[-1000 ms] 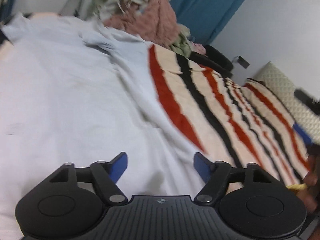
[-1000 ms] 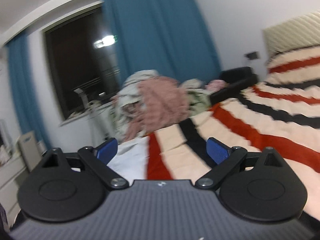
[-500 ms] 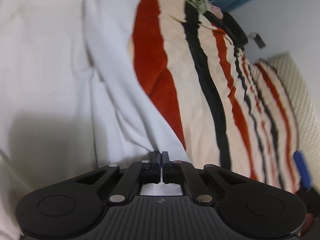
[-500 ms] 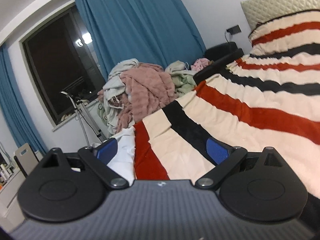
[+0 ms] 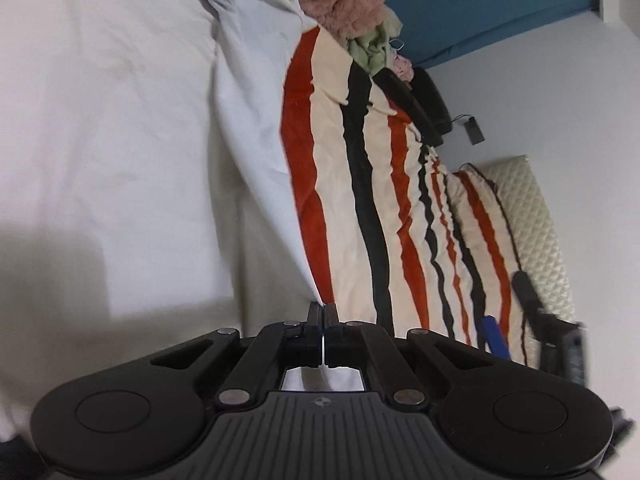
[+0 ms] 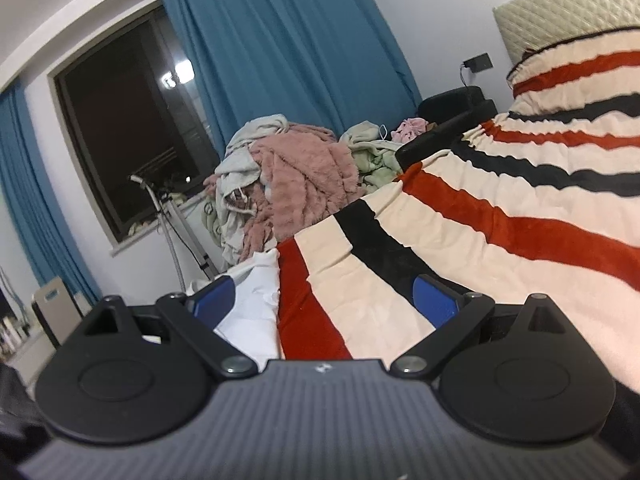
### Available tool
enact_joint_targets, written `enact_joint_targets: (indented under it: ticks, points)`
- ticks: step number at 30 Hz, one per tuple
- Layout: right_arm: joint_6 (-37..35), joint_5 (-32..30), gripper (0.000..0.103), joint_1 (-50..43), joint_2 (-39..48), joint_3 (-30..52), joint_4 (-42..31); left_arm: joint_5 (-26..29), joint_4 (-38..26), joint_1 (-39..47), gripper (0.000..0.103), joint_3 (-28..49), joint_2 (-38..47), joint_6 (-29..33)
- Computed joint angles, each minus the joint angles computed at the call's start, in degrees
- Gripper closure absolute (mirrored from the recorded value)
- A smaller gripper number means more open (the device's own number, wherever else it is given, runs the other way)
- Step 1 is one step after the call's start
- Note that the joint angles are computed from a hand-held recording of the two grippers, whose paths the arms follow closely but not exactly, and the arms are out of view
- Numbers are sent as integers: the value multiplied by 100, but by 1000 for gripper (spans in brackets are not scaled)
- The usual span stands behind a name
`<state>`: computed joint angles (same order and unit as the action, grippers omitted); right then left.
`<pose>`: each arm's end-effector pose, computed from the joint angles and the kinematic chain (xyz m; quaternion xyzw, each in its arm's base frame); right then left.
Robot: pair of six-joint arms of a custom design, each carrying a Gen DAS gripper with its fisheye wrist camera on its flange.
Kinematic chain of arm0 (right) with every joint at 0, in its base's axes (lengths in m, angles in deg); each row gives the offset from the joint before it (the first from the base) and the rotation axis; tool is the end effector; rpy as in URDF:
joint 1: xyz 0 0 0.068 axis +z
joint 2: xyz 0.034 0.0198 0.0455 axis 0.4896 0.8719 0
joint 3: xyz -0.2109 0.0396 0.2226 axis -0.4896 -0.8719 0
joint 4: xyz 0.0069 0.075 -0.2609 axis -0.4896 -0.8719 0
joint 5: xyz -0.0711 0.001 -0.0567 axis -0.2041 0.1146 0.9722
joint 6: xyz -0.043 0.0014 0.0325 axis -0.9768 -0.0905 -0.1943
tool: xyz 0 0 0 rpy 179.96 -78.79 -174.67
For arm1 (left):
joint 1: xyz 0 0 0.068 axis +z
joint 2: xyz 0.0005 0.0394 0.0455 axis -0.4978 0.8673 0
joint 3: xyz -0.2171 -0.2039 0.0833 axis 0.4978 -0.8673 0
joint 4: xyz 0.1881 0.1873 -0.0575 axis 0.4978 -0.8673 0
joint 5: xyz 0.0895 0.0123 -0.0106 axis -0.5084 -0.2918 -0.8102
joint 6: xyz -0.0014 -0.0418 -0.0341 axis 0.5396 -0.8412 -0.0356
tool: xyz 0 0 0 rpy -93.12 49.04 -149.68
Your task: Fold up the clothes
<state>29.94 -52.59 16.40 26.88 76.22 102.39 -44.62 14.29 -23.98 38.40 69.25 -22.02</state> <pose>0.2183 -0.0384 0.1832 0.1416 0.7748 0.1777 0.5899 0.2483 0.0017 0.1534 -0.1406 0.8805 -0.3881 0.2331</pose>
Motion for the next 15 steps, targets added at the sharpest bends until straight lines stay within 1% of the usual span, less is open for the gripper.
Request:
enact_joint_targets:
  ticks: [2,3,4,6,8,11,12,14,15]
  points:
    - [-32,81,6,50,-41,-31,-22,324,-754,570,103,42,-297,618]
    - [-38,66,6,62,-24,-14,-50,333,-1149,895,103,72,-334,1053]
    - [-45,51,6,75,-7,4,-80,310,-1511,1219,103,112,-329,1485]
    - [-107,102,6,206,30,60,-186,55,-1912,1743,103,183,-91,2137]
    - [-237,164,6,354,58,77,-235,-128,-1954,1988,103,214,216,2394]
    - [-473,295,6,596,62,105,-349,-135,-1590,2153,102,158,622,2354]
    - [-559,367,6,691,47,110,-391,-25,-1506,2181,100,164,763,2276]
    - [-651,434,6,808,21,85,-395,104,-1376,2150,88,172,978,2179]
    - [-672,443,6,854,14,67,-378,165,-1304,2103,86,131,1009,2231]
